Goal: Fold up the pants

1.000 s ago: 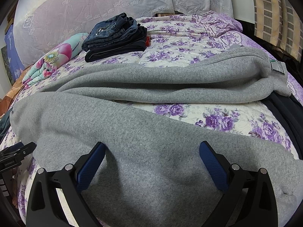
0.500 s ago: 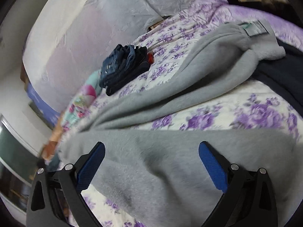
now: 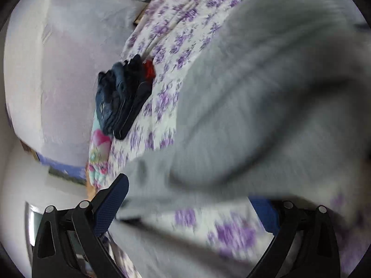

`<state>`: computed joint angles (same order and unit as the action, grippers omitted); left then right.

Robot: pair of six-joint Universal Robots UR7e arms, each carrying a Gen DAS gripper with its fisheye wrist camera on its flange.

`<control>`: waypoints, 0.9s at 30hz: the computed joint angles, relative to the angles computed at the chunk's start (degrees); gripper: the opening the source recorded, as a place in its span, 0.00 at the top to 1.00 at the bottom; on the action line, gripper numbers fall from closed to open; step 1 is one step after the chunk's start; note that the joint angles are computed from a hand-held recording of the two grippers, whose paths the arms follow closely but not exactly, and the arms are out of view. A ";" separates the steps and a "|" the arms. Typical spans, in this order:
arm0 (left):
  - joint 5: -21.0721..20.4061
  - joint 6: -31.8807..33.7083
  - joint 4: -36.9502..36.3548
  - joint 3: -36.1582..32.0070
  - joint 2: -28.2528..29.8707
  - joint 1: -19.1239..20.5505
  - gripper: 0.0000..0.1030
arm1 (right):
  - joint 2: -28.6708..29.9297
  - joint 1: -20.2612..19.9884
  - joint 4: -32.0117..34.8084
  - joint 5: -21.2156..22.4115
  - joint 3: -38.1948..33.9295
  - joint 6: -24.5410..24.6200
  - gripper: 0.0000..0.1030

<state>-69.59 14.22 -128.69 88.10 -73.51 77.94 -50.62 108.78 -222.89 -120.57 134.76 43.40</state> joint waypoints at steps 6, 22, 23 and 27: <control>-9.36 -0.63 1.56 -5.77 4.93 0.96 0.04 | 5.56 -0.60 -6.75 -3.95 -5.65 -8.67 0.03; -18.62 3.77 -0.49 4.86 -2.76 3.62 0.31 | 9.75 10.23 -15.56 -12.16 -12.37 -32.83 0.79; -20.31 4.23 1.62 5.16 -3.58 4.30 0.40 | 9.69 11.67 -15.61 -12.43 -11.68 -32.90 0.79; -25.17 4.66 9.73 4.77 -5.35 7.01 0.71 | 8.51 13.75 -10.18 -14.93 -7.85 -28.71 0.78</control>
